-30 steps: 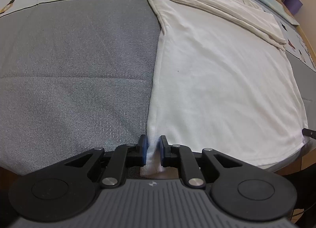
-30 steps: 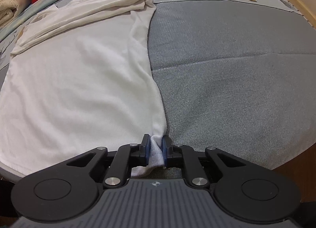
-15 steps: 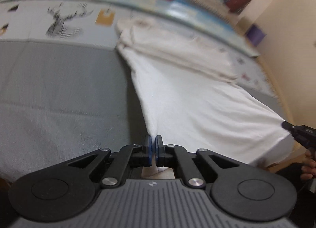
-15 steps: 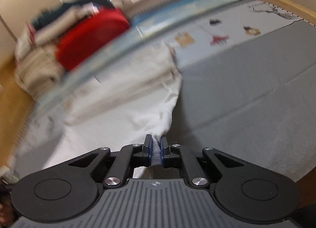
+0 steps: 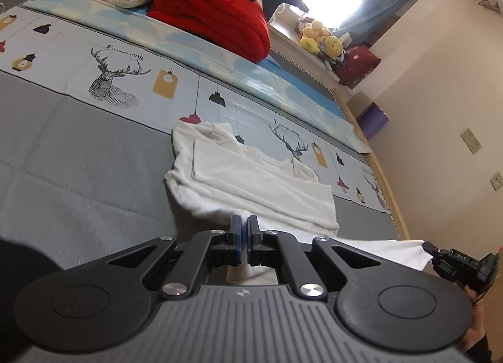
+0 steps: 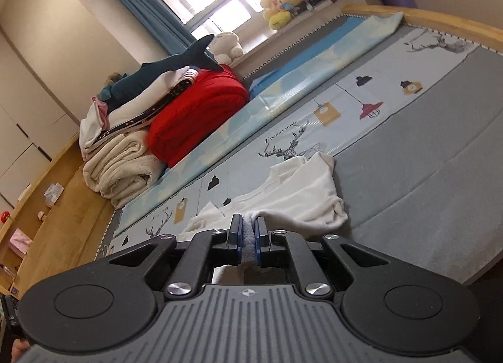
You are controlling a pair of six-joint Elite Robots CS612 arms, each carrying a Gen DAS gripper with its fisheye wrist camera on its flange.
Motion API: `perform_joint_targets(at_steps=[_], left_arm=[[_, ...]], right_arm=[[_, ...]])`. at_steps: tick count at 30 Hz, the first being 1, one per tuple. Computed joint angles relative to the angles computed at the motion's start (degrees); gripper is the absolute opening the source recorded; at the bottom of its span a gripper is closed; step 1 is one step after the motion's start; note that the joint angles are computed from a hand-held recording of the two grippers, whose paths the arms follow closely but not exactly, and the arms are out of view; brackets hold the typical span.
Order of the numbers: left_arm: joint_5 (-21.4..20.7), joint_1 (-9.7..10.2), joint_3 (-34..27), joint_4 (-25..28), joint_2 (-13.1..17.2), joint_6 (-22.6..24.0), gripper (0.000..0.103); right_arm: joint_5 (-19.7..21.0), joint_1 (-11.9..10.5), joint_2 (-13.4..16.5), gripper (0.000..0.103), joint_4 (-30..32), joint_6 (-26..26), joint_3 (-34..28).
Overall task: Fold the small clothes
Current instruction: 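Lift the hem with both grippers and fold it toward the collar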
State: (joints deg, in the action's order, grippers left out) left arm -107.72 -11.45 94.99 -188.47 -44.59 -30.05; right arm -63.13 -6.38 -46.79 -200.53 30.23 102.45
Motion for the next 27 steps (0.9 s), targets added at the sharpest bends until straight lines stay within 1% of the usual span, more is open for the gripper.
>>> perform_joint_targets(at_steps=[2,3,7,9,11,12,14,16,19,20,22,24,26,27], left_arm=[[0.55,0.09,-2.81,3.14,1.16,0.95,0.003],[1.07,-0.02,-4.55,4.74,1.91,1.85,0.003],[3.32,0.01,-14.22,12.25,6.30,5.40,0.003],[4.40,0.07,-19.61,16.09,8.70,6.39,0.003],[4.44,0.26,-26.06,20.82,11.67,7.66,0.003],[5.08,0.28,-29.68,24.08,13.39,8.09,0.003],[7.06,0.21,-37.19,31.41,17.13,9.51,0.003],[8.05,0.25,-44.35,38.65,20.99,8.83,0.003],[9.11,0.11,-50.77,45.34,24.81,10.20,0.003],[9.20,0.10,-51.65,46.71,25.44,10.43,0.003],[9.43,0.15,-54.47,49.31,27.14,10.84,0.003],[9.47,0.34,-57.05,50.18,28.69,10.12,0.003],[8.75,0.80,-60.13,50.83,30.47,7.16,0.003],[7.88,1.11,-61.66,50.87,31.40,4.78,0.003]], right_arm=[[-1.31,0.47,0.51,0.007,2.13,-0.57,-1.64],[-2.27,0.81,0.84,0.007,4.14,-1.30,-2.90],[-7.35,2.15,2.98,0.007,15.87,-5.62,-10.27],[-9.46,2.61,4.55,0.007,19.99,-6.94,-14.28],[-8.84,2.62,6.88,0.007,22.70,-6.16,-18.74],[-8.90,2.65,8.22,0.007,24.88,-6.28,-21.37],[-10.51,3.16,11.24,0.007,30.94,-8.07,-27.41],[-11.99,3.66,14.55,0.007,36.64,-8.86,-33.44],[-14.36,4.58,19.25,0.007,43.62,-10.53,-41.32],[-15.36,4.89,20.60,0.007,45.21,-10.33,-43.38],[-15.35,5.09,23.01,0.007,48.43,-8.60,-47.05],[-15.84,5.26,24.84,0.007,51.26,-7.96,-50.39],[-16.15,5.33,26.08,0.007,52.30,-7.20,-52.70],[-16.23,5.32,26.69,0.007,52.66,-7.02,-53.75]])
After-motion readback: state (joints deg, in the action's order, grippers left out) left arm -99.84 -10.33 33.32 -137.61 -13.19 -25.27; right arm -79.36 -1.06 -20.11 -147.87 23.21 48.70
